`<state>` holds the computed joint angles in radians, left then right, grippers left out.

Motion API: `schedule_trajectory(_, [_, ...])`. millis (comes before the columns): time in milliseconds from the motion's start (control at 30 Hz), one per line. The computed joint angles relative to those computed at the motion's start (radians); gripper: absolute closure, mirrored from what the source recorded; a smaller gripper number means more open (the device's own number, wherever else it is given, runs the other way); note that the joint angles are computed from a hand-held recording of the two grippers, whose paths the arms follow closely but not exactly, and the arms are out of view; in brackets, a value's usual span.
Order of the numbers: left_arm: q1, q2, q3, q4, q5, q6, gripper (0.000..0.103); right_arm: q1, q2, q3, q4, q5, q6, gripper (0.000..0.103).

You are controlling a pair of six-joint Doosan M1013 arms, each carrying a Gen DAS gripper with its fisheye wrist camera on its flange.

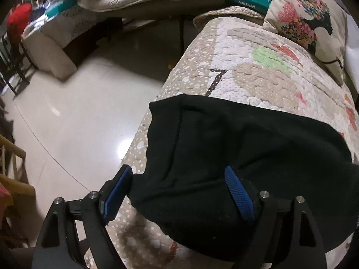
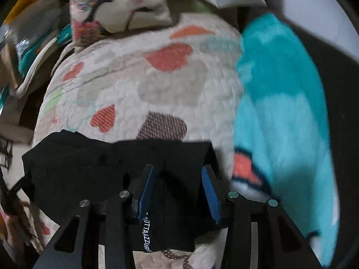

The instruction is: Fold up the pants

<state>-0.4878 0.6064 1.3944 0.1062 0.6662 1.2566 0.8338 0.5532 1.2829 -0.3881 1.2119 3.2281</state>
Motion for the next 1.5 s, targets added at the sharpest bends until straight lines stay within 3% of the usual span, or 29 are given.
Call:
schedule_trajectory(67, [-0.006, 0.002, -0.005, 0.029, 0.001, -0.009, 0.019, -0.004, 0.02, -0.009, 0.038, -0.013, -0.014, 0.056])
schedule_trajectory(100, [-0.006, 0.003, -0.007, 0.031, 0.003, -0.006, 0.019, -0.006, 0.032, -0.021, 0.066, -0.009, -0.051, 0.077])
schedule_trajectory(133, [-0.005, 0.004, -0.01, 0.026, 0.006, -0.001, 0.019, -0.006, 0.043, -0.036, 0.074, 0.02, -0.075, 0.089])
schedule_trajectory(200, [0.0, 0.005, -0.015, -0.004, 0.013, 0.014, 0.019, -0.002, 0.063, -0.071, 0.062, 0.133, -0.082, 0.09])
schedule_trajectory(367, [0.013, 0.008, -0.035, -0.069, 0.053, 0.056, 0.019, 0.0, 0.073, -0.081, 0.048, 0.218, -0.058, 0.09])
schedule_trajectory(400, [0.019, 0.004, -0.036, -0.089, 0.059, 0.06, 0.019, 0.003, 0.087, -0.102, 0.04, 0.254, -0.074, 0.086])
schedule_trajectory(467, [0.028, -0.014, -0.025, -0.104, 0.049, 0.05, 0.019, 0.002, 0.112, -0.141, 0.051, 0.33, -0.108, 0.06])
schedule_trajectory(500, [0.031, -0.027, -0.016, -0.104, 0.038, 0.047, 0.019, 0.0, 0.117, -0.152, 0.063, 0.363, -0.118, 0.042])
schedule_trajectory(567, [0.029, -0.052, 0.006, -0.083, 0.002, 0.031, 0.019, 0.007, 0.11, -0.16, 0.047, 0.39, -0.081, 0.04])
schedule_trajectory(633, [0.021, -0.08, 0.033, -0.129, -0.05, 0.074, 0.019, 0.028, 0.115, -0.198, -0.033, 0.47, -0.033, 0.039])
schedule_trajectory(700, [0.001, -0.098, 0.054, -0.235, -0.09, 0.21, 0.019, 0.047, 0.111, -0.22, -0.137, 0.418, -0.063, 0.039])
schedule_trajectory(767, [-0.021, -0.106, 0.069, -0.341, -0.105, 0.331, 0.019, 0.049, 0.108, -0.228, -0.188, 0.241, -0.167, 0.039])
schedule_trajectory(833, [-0.038, -0.092, 0.065, -0.533, -0.05, 0.513, 0.019, 0.03, 0.13, -0.255, -0.148, 0.041, -0.331, 0.039])
schedule_trajectory(900, [-0.065, -0.068, 0.052, -0.532, -0.011, 0.552, 0.019, 0.012, 0.177, -0.312, -0.088, -0.015, -0.452, 0.042])
schedule_trajectory(933, [-0.083, -0.062, 0.059, -0.453, -0.034, 0.518, 0.021, 0.001, 0.21, -0.354, -0.056, -0.027, -0.509, 0.048])
schedule_trajectory(1000, [-0.105, -0.049, 0.062, -0.298, -0.029, 0.438, 0.025, -0.019, 0.268, -0.423, -0.007, -0.027, -0.573, 0.05])
schedule_trajectory(1100, [-0.105, -0.064, 0.09, -0.294, -0.058, 0.489, 0.025, -0.049, 0.335, -0.505, 0.071, -0.019, -0.639, 0.053])
schedule_trajectory(1133, [-0.104, -0.067, 0.099, -0.3, -0.075, 0.505, 0.025, -0.056, 0.353, -0.535, 0.094, -0.008, -0.654, 0.08])
schedule_trajectory(1200, [-0.11, -0.072, 0.118, -0.263, -0.114, 0.506, 0.025, -0.063, 0.383, -0.586, 0.096, 0.046, -0.657, 0.088])
schedule_trajectory(1267, [-0.116, -0.073, 0.125, -0.232, -0.129, 0.481, 0.025, -0.073, 0.378, -0.579, 0.084, 0.045, -0.615, 0.093])
schedule_trajectory(1300, [-0.114, -0.072, 0.124, -0.233, -0.127, 0.481, 0.025, -0.076, 0.389, -0.599, 0.052, 0.094, -0.586, 0.103])
schedule_trajectory(1333, [-0.114, -0.07, 0.121, -0.233, -0.125, 0.484, 0.025, -0.08, 0.405, -0.625, 0.01, 0.172, -0.556, 0.103])
schedule_trajectory(1400, [-0.114, -0.071, 0.118, -0.237, -0.113, 0.5, 0.025, -0.089, 0.4, -0.611, -0.019, 0.227, -0.493, 0.103])
schedule_trajectory(1433, [-0.112, -0.072, 0.112, -0.244, -0.092, 0.516, 0.025, -0.092, 0.385, -0.586, -0.027, 0.23, -0.466, 0.102])
schedule_trajectory(1500, [-0.093, -0.078, 0.093, -0.371, -0.042, 0.609, 0.025, -0.088, 0.324, -0.489, -0.037, 0.139, -0.406, 0.102])
